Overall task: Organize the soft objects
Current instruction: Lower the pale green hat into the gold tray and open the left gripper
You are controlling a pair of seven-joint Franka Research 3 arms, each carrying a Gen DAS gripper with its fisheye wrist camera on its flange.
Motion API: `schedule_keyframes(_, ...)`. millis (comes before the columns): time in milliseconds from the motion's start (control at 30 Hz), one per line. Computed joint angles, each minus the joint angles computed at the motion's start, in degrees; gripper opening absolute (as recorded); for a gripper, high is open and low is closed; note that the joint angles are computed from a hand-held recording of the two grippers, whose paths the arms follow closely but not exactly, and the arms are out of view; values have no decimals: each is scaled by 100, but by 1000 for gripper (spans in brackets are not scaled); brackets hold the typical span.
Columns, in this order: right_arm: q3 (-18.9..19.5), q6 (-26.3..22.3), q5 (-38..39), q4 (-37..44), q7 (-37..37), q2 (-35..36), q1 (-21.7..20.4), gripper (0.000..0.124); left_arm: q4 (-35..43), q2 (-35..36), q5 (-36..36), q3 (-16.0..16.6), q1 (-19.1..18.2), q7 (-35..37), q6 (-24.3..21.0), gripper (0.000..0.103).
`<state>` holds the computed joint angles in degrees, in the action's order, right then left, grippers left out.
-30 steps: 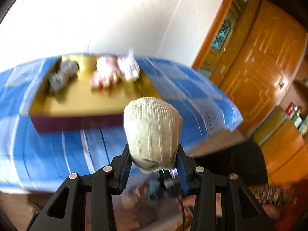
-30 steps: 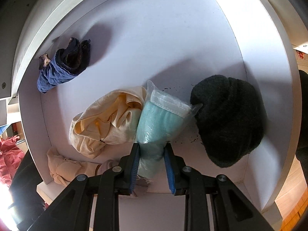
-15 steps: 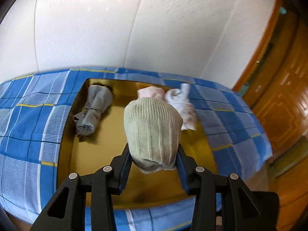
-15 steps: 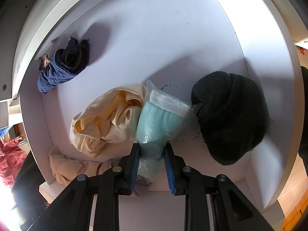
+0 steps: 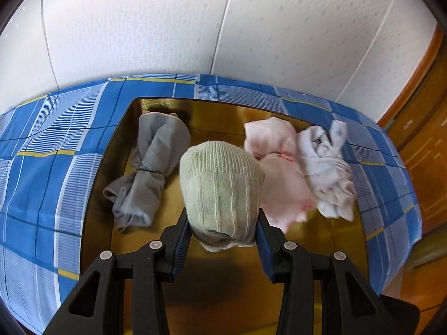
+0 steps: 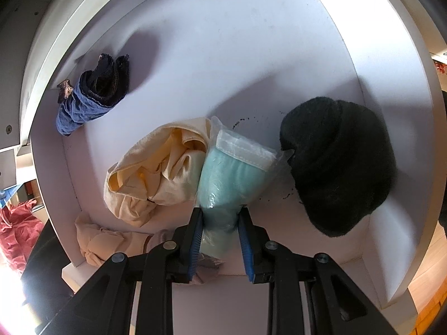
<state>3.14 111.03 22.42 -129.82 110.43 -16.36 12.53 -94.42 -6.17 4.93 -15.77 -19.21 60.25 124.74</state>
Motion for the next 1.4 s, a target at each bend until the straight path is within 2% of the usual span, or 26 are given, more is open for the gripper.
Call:
schedule_keyframes(167,-11,28,69,-87,-7,-44,2,25,429,462,34,-11,1,-117,-243,43)
schedule_keyframes(633,-62,32,214,-158,-53,-48,-31,25,1223,1173,623,-6,-117,-313,-710,44)
schedule_keyframes(733,-75,-5,213,-128,-77,-29,-49,25,1426,1288,961,25,-185,-517,-832,49)
schedule_keyframes(800,-72,0,217,-141,-82,-37,-55,25,1476,1300,1066,33,-205,-534,-857,64)
schedule_keyframes(833,-70,0,220,-134,-78,-34,-56,25,1442,1261,1070,39,-203,-568,-828,73)
schedule_keyframes(1100,-55,-34,198,-99,-55,-28,-57,25,724,624,629,51,-35,-572,-266,75)
schedule_keyframes(1200,-64,-18,228,-122,-50,-33,-59,25,380,322,478,50,17,-554,40,80)
schedule_keyframes(1400,-56,-44,196,-102,-65,-29,-58,25,-606,-533,98,79,13,-337,652,83)
